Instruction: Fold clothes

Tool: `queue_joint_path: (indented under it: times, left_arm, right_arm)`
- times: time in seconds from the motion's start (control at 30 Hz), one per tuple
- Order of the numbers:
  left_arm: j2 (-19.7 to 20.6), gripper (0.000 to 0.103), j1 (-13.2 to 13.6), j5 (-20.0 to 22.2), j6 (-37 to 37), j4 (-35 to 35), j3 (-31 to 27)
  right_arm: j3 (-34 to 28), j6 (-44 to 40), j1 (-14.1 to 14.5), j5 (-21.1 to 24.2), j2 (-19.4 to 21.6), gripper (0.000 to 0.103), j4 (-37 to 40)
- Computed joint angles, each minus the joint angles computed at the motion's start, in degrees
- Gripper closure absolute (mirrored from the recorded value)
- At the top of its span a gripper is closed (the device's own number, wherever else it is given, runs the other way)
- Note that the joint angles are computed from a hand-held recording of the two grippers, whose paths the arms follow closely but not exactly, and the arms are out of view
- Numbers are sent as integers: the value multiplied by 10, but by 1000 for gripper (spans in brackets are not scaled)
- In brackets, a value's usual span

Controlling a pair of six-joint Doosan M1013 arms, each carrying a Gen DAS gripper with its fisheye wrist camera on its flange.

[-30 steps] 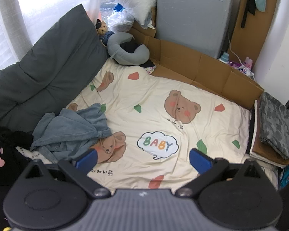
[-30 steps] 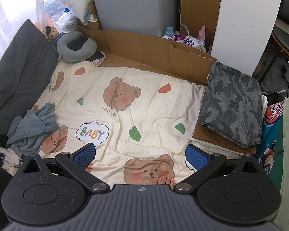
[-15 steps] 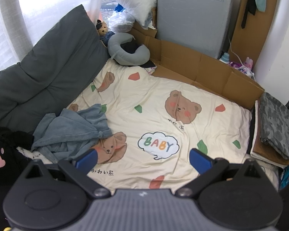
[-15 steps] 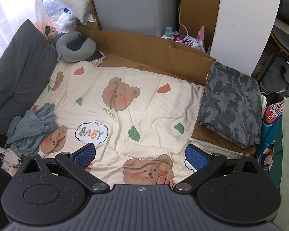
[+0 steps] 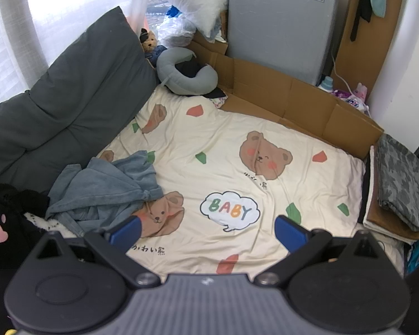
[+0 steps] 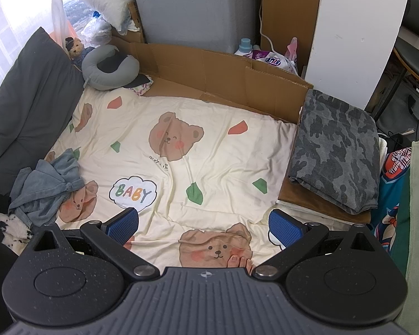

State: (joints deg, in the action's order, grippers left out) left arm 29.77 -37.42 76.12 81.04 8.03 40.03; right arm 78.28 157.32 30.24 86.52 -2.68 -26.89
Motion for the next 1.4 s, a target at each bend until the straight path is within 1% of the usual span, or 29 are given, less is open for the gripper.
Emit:
queue_joint_path:
  times: [0.23, 0.57, 0.83, 1.0, 1.1, 1.27, 1.4]
  left_arm:
    - [-7, 1, 1, -13, -10, 0, 11]
    - [-4, 1, 1, -6, -10, -3, 5]
    - [5, 1, 4, 17, -9, -9, -15]
    - [14, 1, 9, 29, -7, -28, -37]
    - [16, 1, 13, 24, 12, -35, -47]
    - [25, 1, 20, 26, 13, -38, -68]
    - [31, 1, 27, 27, 13, -26, -78]
  right_arm:
    - [-4, -4, 2, 6, 4, 1, -2]
    - [-11, -14, 1, 15, 10, 1, 0]
    - [-23, -35, 2, 36, 18, 1, 3]
    - [-19, -36, 0, 31, 14, 1, 5]
    - [-20, -37, -1, 32, 14, 1, 3]
    - [-26, -43, 0, 40, 17, 1, -9]
    - [-31, -44, -4, 33, 18, 1, -17]
